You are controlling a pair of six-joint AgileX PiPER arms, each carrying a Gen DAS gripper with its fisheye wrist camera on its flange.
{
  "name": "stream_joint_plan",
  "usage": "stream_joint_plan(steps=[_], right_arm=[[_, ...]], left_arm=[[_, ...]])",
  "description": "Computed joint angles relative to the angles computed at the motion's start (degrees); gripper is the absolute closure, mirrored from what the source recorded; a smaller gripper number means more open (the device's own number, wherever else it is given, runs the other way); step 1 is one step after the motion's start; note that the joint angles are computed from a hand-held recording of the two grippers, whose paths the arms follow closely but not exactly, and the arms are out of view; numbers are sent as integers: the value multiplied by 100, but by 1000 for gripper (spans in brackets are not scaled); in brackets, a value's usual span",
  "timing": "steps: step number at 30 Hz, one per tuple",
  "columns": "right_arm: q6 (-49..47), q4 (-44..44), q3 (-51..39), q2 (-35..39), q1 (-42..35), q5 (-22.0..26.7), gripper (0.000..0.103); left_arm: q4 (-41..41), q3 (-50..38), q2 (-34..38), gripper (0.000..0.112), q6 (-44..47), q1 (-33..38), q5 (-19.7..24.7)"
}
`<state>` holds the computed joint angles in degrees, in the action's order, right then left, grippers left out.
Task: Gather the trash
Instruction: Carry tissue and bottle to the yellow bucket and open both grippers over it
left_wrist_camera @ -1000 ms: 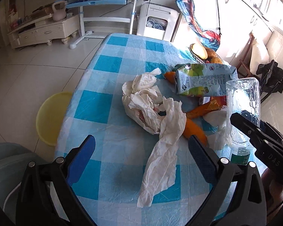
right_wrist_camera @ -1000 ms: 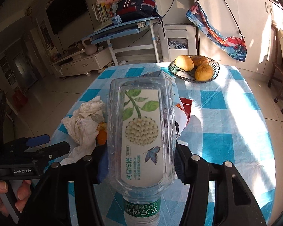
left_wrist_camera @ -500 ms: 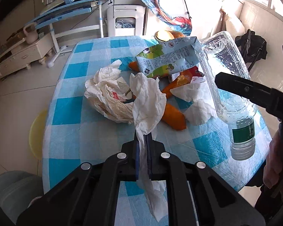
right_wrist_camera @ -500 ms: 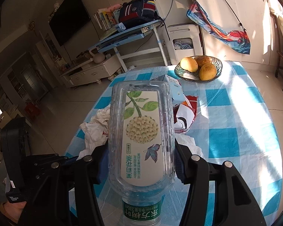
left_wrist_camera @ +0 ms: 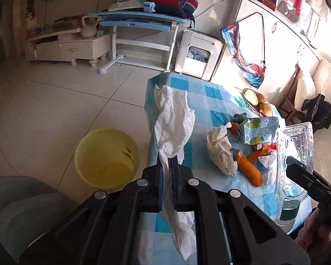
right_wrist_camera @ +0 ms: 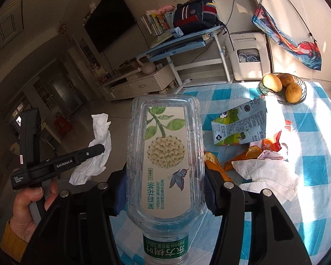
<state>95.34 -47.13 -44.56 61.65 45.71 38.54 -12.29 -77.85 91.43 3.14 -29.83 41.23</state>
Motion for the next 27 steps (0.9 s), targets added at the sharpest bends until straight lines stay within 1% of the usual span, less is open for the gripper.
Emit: stream_joint_plan(steps=[3,5,8,10,13,15,16,17,18,19,20,22,23,25,27], right_arm=[[-282,108,-375,532,-217,-474,48],[-518,210,-601,848,-371,-751,48],[-939,504,-913,1288,-661,-1183,48],[-1208,709,-1101,1593,-860,-1473,48],[-1613,1061,-1391,2055,-1104,-1840,48],[-1867,1290,-1633,2394,-1224,-2025,48],[-2033,1440,-1753,2553,-1289,-2109,48],[-2221,1620,-1883,2719,-1349,-2182,48],[-2326,1731,-2020,2880,-1372,-2228,48],[-2405,1816,-2161,3053,-1392,-2272,48],[-2665,2065,-2328,3244,-1447,-2325,48],[-3155,2559,-2691,3631,-1525,-2411,48],[-3341,2749,-2892,3819,-1540,-2421,48],[-3838,3269,-3255,4178,-1593,-2457,48],[-4153,3570,-3611,4495,-1600,-2405,48]], left_arm=[[-212,-582,590,106,89,600,392],[-174,-1105,1112,106,106,815,654],[-156,-1880,1866,105,230,975,1007],[132,-2508,2414,105,182,959,1224],[25,-3405,3185,105,376,1043,1515],[149,-4029,3698,105,261,1086,1688],[100,-4336,3952,99,238,1148,1781],[52,-4652,4200,85,178,1204,1907],[182,-4904,4400,75,10,1231,1978],[386,-4938,4468,58,-174,1253,1865],[499,-4880,4468,49,-298,1297,1711],[439,-4870,4465,48,-355,1480,1690],[519,-4748,4375,48,-489,1561,1602],[744,-4293,4040,45,-875,1742,1211],[838,-3772,3661,42,-1173,1933,740]])
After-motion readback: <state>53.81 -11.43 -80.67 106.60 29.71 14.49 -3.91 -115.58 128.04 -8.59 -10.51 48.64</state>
